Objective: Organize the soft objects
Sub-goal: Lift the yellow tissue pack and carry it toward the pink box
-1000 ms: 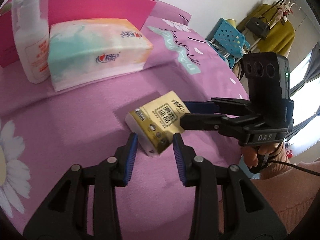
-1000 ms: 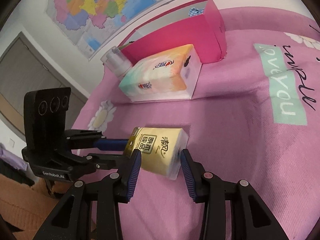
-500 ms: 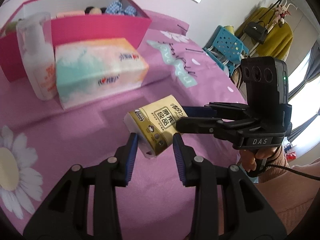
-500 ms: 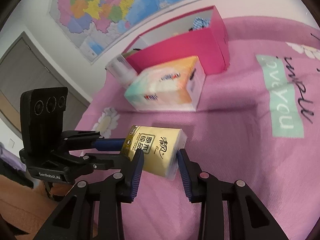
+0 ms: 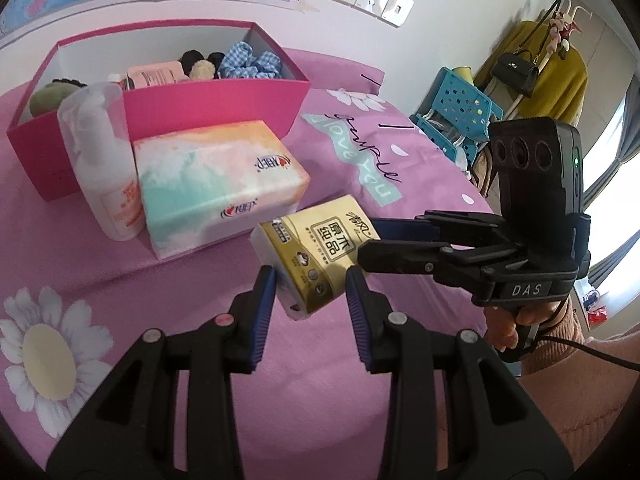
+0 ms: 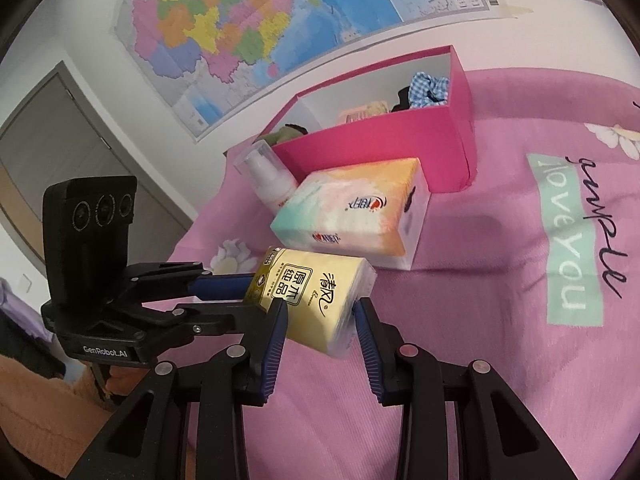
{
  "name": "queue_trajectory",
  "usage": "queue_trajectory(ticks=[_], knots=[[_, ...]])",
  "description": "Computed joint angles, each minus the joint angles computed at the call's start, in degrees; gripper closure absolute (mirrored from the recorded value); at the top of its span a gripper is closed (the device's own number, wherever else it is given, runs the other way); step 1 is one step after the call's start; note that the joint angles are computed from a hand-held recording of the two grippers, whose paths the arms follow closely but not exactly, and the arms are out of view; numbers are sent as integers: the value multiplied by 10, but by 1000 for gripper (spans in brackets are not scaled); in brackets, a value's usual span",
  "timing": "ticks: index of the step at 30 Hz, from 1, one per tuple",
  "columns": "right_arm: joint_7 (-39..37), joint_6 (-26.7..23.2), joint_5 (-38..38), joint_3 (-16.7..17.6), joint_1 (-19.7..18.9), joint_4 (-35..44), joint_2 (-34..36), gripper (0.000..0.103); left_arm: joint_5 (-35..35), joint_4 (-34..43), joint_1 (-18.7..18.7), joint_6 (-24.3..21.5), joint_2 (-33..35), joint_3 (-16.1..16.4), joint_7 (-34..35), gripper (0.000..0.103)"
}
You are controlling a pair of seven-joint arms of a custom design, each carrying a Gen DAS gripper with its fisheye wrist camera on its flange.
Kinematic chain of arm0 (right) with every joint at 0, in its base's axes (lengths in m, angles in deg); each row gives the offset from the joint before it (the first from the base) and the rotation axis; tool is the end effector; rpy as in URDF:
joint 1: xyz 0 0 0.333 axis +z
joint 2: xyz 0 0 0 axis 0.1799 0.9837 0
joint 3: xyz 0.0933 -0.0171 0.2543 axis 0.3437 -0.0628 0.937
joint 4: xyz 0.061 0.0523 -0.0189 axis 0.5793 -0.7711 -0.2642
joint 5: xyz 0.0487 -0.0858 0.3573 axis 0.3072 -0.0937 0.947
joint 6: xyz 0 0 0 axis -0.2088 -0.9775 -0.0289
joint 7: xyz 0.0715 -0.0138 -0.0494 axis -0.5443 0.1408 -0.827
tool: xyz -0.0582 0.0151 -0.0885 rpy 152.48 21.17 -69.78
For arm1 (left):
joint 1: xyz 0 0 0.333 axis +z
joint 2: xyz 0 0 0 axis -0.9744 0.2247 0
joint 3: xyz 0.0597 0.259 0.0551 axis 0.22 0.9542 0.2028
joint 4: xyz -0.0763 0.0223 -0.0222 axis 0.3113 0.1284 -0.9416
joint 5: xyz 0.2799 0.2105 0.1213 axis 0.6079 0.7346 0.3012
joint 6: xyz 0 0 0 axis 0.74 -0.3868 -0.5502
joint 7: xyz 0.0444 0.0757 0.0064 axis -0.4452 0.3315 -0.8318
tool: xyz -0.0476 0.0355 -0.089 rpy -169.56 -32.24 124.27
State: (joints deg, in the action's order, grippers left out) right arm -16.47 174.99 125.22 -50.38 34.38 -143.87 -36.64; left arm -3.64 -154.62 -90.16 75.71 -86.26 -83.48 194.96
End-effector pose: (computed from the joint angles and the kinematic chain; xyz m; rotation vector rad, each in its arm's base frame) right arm 0.4424 0.1385 0.4120 -1.7197 1.4105 -0.0439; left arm 0.4888 -0.1871 0.4450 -1.5684 2.4331 -1.1443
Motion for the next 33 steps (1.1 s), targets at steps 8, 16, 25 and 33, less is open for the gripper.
queue_trajectory(ticks=[8, 16, 25, 33], knots=[[-2, 1, -5, 1, 0, 12, 4, 67, -1, -1, -2, 14, -8, 2, 3, 65], [-9, 0, -5, 1, -2, 26, 12, 67, 4, -2, -4, 28, -13, 2, -3, 65], [-16, -6, -6, 2, -6, 38, 19, 67, 7, -2, -7, 38, -14, 4, -9, 65], [-25, -15, -9, 3, -15, 56, 30, 67, 16, 7, -5, 51, -9, 3, -15, 65]])
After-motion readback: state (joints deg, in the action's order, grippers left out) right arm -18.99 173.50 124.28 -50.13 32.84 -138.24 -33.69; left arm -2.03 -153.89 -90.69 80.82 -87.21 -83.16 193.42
